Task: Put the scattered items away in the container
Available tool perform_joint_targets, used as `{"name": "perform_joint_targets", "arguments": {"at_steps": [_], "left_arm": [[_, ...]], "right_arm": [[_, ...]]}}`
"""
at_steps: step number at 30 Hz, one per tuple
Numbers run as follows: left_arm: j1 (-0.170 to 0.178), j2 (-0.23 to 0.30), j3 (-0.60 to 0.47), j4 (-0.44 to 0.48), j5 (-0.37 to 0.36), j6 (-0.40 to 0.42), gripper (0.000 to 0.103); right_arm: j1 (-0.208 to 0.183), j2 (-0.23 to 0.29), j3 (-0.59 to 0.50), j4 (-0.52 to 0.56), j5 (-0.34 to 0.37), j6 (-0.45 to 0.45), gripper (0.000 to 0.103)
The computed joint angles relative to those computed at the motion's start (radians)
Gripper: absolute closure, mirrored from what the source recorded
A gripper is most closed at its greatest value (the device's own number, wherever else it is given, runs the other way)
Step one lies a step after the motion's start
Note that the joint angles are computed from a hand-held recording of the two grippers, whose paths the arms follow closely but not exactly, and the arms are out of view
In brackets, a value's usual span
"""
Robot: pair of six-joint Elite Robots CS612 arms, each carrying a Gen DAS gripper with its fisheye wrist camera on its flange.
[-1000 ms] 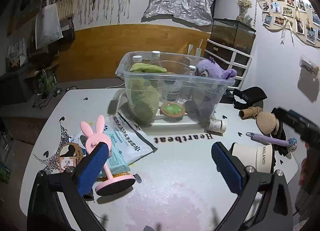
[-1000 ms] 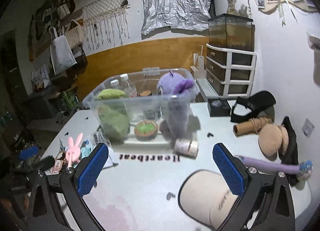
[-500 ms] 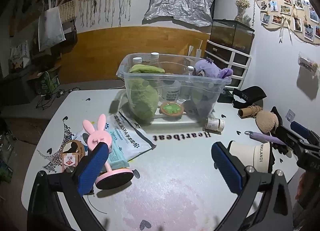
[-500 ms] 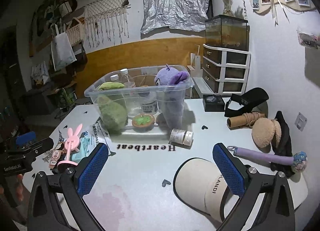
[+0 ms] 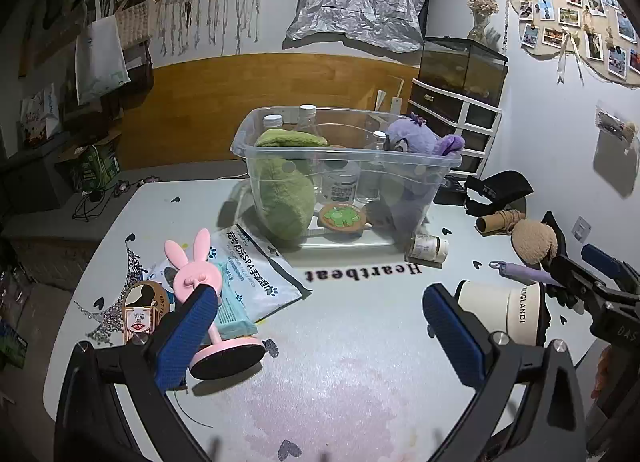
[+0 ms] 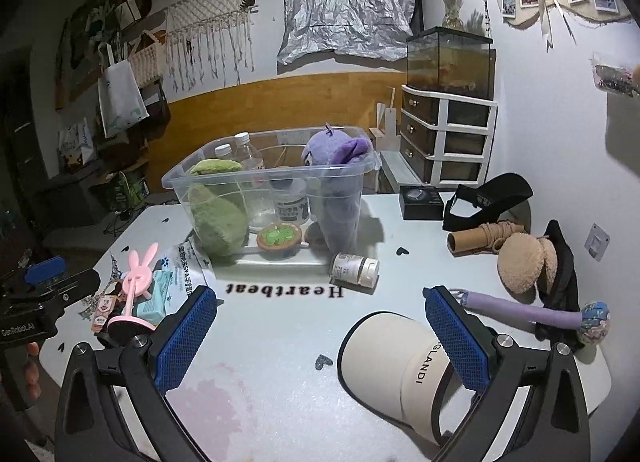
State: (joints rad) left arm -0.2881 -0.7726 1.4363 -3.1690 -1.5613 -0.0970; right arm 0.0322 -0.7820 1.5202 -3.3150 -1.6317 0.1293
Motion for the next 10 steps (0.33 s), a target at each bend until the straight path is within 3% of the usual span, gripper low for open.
{"name": "perform_joint_targets", "arguments": {"at_steps": [10], "left_arm": [[0.002,0.005,-0.006,0.002,0.001,-0.004,0.0]], "right_arm": [[0.003,0.004,-0.009,0.008,-0.003,0.003,0.0]]}}
